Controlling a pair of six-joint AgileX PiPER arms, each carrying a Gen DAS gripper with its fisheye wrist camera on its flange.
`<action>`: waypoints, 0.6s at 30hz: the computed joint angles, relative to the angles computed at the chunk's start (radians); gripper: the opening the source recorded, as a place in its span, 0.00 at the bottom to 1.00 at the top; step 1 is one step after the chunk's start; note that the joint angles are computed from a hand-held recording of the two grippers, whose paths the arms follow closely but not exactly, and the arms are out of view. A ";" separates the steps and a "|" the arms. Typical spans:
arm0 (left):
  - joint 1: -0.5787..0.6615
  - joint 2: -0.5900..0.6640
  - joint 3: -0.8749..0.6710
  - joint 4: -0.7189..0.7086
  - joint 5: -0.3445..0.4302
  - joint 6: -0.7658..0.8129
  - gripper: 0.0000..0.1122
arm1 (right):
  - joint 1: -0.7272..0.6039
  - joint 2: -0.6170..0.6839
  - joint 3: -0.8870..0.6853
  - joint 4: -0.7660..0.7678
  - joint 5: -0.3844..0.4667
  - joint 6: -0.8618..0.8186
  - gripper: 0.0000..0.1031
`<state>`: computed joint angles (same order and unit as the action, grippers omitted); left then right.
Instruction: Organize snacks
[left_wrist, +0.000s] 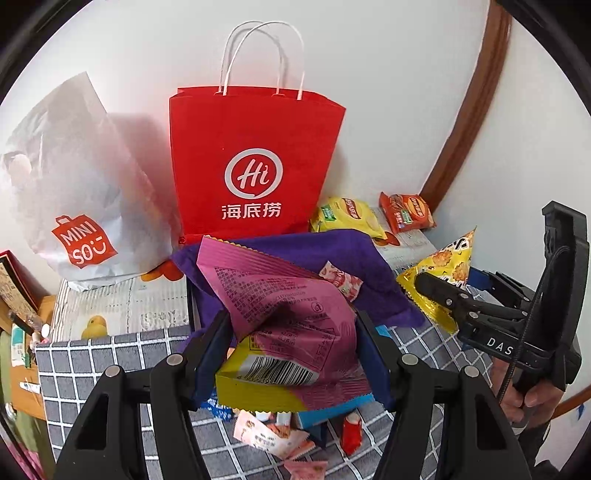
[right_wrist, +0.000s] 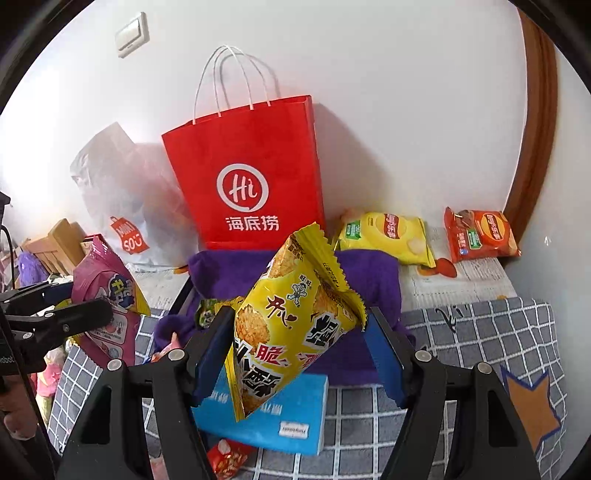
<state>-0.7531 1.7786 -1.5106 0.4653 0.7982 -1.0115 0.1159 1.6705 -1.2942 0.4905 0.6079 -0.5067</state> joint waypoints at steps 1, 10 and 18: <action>0.010 0.010 -0.012 -0.007 0.000 0.011 0.57 | 0.003 0.013 -0.017 -0.008 0.003 0.006 0.68; 0.081 0.115 -0.165 -0.061 0.025 0.116 0.57 | 0.018 0.148 -0.224 -0.016 0.072 0.037 0.68; 0.137 0.175 -0.201 -0.102 -0.007 0.169 0.57 | 0.044 0.243 -0.343 -0.005 0.078 0.011 0.68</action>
